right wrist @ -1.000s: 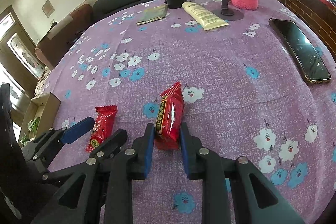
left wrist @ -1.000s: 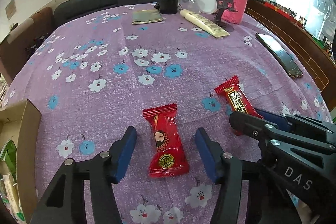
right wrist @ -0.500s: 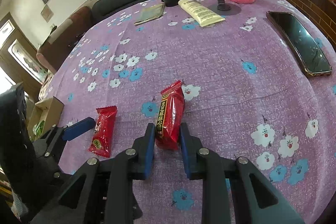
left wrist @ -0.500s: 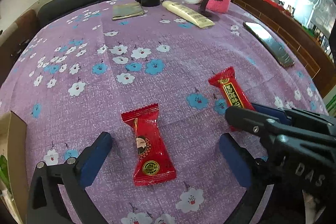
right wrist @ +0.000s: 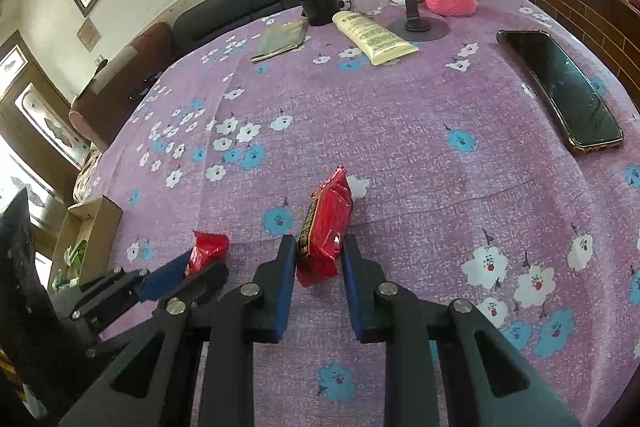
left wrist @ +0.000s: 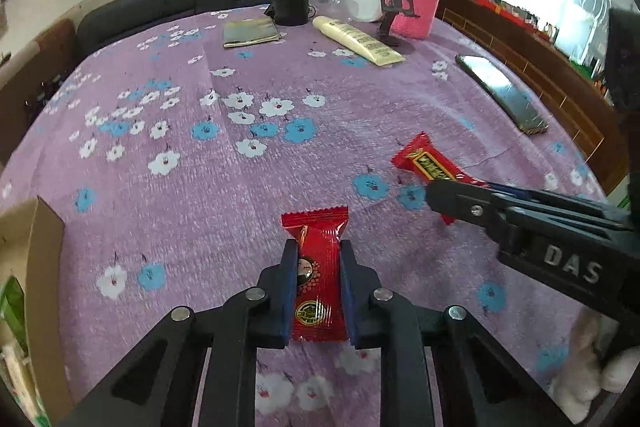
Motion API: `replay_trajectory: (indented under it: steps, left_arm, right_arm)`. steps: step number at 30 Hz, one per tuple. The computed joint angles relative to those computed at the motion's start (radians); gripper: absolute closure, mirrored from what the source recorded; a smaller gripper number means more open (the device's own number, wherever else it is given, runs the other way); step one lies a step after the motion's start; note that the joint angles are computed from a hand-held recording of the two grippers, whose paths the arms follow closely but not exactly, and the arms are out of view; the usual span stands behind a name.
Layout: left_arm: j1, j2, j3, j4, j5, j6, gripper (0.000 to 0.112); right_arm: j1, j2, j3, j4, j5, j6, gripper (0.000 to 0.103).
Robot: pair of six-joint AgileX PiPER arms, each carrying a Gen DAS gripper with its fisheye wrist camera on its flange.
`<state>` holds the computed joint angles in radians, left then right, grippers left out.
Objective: Organize snacks
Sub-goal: 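Grasp the red candy packet with the left gripper, then carry both red packets over the cardboard tray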
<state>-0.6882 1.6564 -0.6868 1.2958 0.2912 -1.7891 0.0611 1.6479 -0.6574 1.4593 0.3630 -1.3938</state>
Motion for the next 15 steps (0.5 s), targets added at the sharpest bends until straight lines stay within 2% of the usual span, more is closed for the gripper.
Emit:
replay_trajectory:
  steps: [5, 9, 12, 15]
  left_arm:
    - [-0.025, -0.065, 0.049, 0.069, -0.005, -0.123, 0.094]
    - [-0.033, -0.07, 0.057, 0.06, 0.011, -0.12, 0.094]
    - [-0.008, -0.062, 0.068, 0.115, -0.028, -0.17, 0.094]
    - [-0.036, -0.076, 0.074, 0.112, 0.001, -0.176, 0.094]
  right_arm:
    - [0.003, -0.004, 0.004, 0.022, 0.011, -0.026, 0.081]
    - [0.001, -0.005, 0.006, 0.032, 0.01, -0.031, 0.081]
    - [-0.004, -0.008, 0.007, 0.031, 0.017, -0.029, 0.081]
    - [-0.01, -0.015, 0.013, 0.058, 0.033, -0.062, 0.081]
